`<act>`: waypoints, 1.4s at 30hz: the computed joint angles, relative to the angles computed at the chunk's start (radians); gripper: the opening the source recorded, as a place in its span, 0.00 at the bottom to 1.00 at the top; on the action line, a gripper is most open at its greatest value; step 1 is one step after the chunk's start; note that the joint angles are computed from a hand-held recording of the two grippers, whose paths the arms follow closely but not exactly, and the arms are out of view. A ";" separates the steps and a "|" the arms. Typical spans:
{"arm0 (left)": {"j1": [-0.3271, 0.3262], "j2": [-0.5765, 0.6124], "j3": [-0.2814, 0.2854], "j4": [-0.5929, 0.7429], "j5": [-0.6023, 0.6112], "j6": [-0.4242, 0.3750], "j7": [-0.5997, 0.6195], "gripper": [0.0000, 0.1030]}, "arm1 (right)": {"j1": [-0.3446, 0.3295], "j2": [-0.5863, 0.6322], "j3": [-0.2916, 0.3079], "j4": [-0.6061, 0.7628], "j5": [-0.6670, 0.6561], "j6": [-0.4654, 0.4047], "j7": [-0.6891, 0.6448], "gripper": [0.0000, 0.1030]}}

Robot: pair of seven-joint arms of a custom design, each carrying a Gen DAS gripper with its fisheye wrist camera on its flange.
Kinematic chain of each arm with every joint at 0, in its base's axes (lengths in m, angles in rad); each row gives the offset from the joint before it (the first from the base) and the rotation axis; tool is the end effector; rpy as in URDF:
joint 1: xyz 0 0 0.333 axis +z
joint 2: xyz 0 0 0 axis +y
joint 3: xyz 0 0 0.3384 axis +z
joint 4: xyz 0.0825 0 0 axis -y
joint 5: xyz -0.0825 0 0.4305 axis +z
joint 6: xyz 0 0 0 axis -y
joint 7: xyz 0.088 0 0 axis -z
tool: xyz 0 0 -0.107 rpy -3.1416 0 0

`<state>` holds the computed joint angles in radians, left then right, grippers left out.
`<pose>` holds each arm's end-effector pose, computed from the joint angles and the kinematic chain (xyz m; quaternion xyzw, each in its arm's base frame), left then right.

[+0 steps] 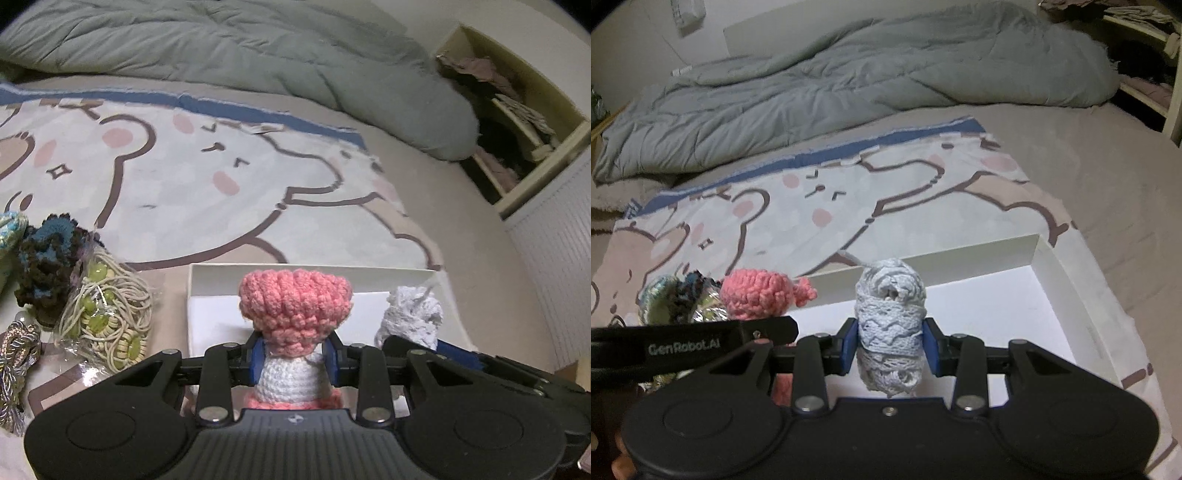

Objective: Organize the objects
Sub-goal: 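Carry the pink doll and grey roll over the white box with both tools, then lower both items into the white box and open both tools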

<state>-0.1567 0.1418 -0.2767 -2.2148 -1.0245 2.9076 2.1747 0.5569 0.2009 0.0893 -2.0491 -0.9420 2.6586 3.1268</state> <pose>0.5693 -0.2039 0.3456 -0.6371 0.6892 -0.3449 0.0120 0.5072 0.4089 0.3705 -0.6135 0.7150 -0.2094 0.2620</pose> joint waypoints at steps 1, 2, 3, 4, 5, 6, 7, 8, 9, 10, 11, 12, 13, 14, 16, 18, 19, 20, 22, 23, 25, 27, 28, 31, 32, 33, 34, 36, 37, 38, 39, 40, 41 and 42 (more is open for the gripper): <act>-0.006 0.011 0.008 0.004 0.029 0.008 -0.031 0.33 | -0.004 0.010 0.001 0.006 0.010 0.006 -0.014 0.37; -0.010 0.022 0.015 0.007 0.062 0.017 -0.063 0.33 | -0.008 0.023 0.001 0.015 0.021 0.016 -0.030 0.37; -0.013 0.029 0.020 0.009 0.097 0.023 -0.097 0.33 | -0.011 0.033 0.000 0.021 0.035 0.023 -0.046 0.37; -0.013 0.038 0.024 0.012 0.125 0.025 -0.123 0.33 | -0.012 0.044 -0.001 0.028 0.049 0.030 -0.062 0.37; -0.010 0.044 0.024 0.014 0.146 0.023 -0.143 0.33 | -0.014 0.056 -0.002 0.035 0.064 0.040 -0.083 0.37; -0.005 0.051 0.022 0.018 0.162 0.021 -0.155 0.33 | -0.014 0.065 -0.004 0.042 0.076 0.050 -0.101 0.37; -0.001 0.057 0.020 0.020 0.176 0.021 -0.167 0.33 | -0.014 0.075 -0.005 0.049 0.092 0.055 -0.123 0.37; 0.002 0.062 0.019 0.022 0.192 0.021 -0.181 0.33 | -0.012 0.082 -0.008 0.054 0.105 0.060 -0.140 0.37; 0.005 0.068 0.016 0.025 0.204 0.021 -0.192 0.33 | -0.011 0.089 -0.010 0.060 0.118 0.066 -0.159 0.37; 0.011 0.073 0.010 0.026 0.206 0.024 -0.194 0.33 | -0.010 0.094 -0.012 0.064 0.130 0.072 -0.174 0.37; 0.016 0.076 0.005 0.028 0.207 0.027 -0.197 0.33 | -0.009 0.098 -0.014 0.065 0.143 0.083 -0.186 0.37; 0.017 0.079 0.003 0.028 0.213 0.033 -0.208 0.33 | -0.007 0.102 -0.018 0.067 0.154 0.091 -0.193 0.37; 0.017 0.082 0.004 0.030 0.225 0.035 -0.225 0.34 | -0.003 0.105 -0.023 0.070 0.160 0.093 -0.197 0.38; 0.012 0.084 0.011 0.031 0.253 0.029 -0.252 0.37 | 0.001 0.108 -0.028 0.071 0.164 0.093 -0.198 0.38; -0.004 0.084 0.031 0.030 0.328 0.015 -0.315 0.46 | 0.006 0.111 -0.035 0.070 0.179 0.091 -0.196 0.42; -0.008 0.078 0.035 0.021 0.375 0.023 -0.347 0.49 | 0.010 0.109 -0.041 0.067 0.189 0.080 -0.190 0.41; -0.005 0.076 0.032 0.018 0.386 0.026 -0.352 0.50 | 0.012 0.106 -0.045 0.061 0.185 0.082 -0.183 0.41; 0.002 0.074 0.025 0.017 0.386 0.026 -0.351 0.50 | 0.012 0.101 -0.047 0.055 0.187 0.083 -0.178 0.41; 0.014 0.069 0.011 0.013 0.376 0.029 -0.339 0.50 | 0.011 0.094 -0.048 0.046 0.188 0.088 -0.166 0.41; 0.015 0.067 0.008 0.010 0.375 0.032 -0.338 0.50 | 0.011 0.091 -0.050 0.042 0.185 0.089 -0.160 0.41; 0.020 0.061 0.002 0.005 0.368 0.033 -0.330 0.50 | 0.013 0.086 -0.051 0.039 0.175 0.085 -0.148 0.41; 0.024 0.054 -0.003 0.002 0.356 0.033 -0.318 0.50 | 0.009 0.085 -0.048 0.037 0.175 0.089 -0.147 0.41; 0.025 0.052 -0.005 0.001 0.351 0.034 -0.312 0.50 | 0.008 0.084 -0.048 0.036 0.174 0.091 -0.145 0.41; 0.023 0.046 -0.003 -0.003 0.346 0.039 -0.307 0.50 | 0.008 0.083 -0.046 0.038 0.170 0.088 -0.146 0.41; 0.022 0.044 -0.001 -0.003 0.345 0.039 -0.307 0.50 | 0.008 0.082 -0.046 0.037 0.167 0.088 -0.144 0.41; 0.021 0.043 0.000 -0.004 0.345 0.037 -0.307 0.50 | 0.008 0.081 -0.045 0.037 0.167 0.088 -0.145 0.41; 0.021 0.042 0.001 -0.004 0.345 0.036 -0.306 0.50 | 0.007 0.081 -0.044 0.037 0.166 0.088 -0.146 0.41; 0.018 0.036 0.007 -0.007 0.354 0.034 -0.310 0.50 | 0.007 0.078 -0.042 0.036 0.167 0.085 -0.148 0.41; 0.018 0.031 0.009 -0.009 0.356 0.032 -0.310 0.50 | 0.008 0.076 -0.042 0.036 0.166 0.081 -0.147 0.41; 0.018 0.026 0.009 -0.012 0.356 0.031 -0.308 0.50 | 0.010 0.071 -0.042 0.034 0.163 0.075 -0.143 0.41; 0.020 0.019 0.009 -0.017 0.351 0.031 -0.302 0.50 | 0.011 0.067 -0.042 0.030 0.156 0.073 -0.136 0.41; 0.021 0.011 0.008 -0.022 0.345 0.032 -0.294 0.50 | 0.014 0.060 -0.044 0.026 0.146 0.072 -0.124 0.41; 0.021 0.001 0.009 -0.028 0.339 0.034 -0.286 0.50 | 0.015 0.054 -0.044 0.022 0.136 0.071 -0.113 0.41; 0.019 -0.007 0.010 -0.033 0.337 0.038 -0.280 0.50 | 0.016 0.048 -0.044 0.018 0.125 0.068 -0.101 0.41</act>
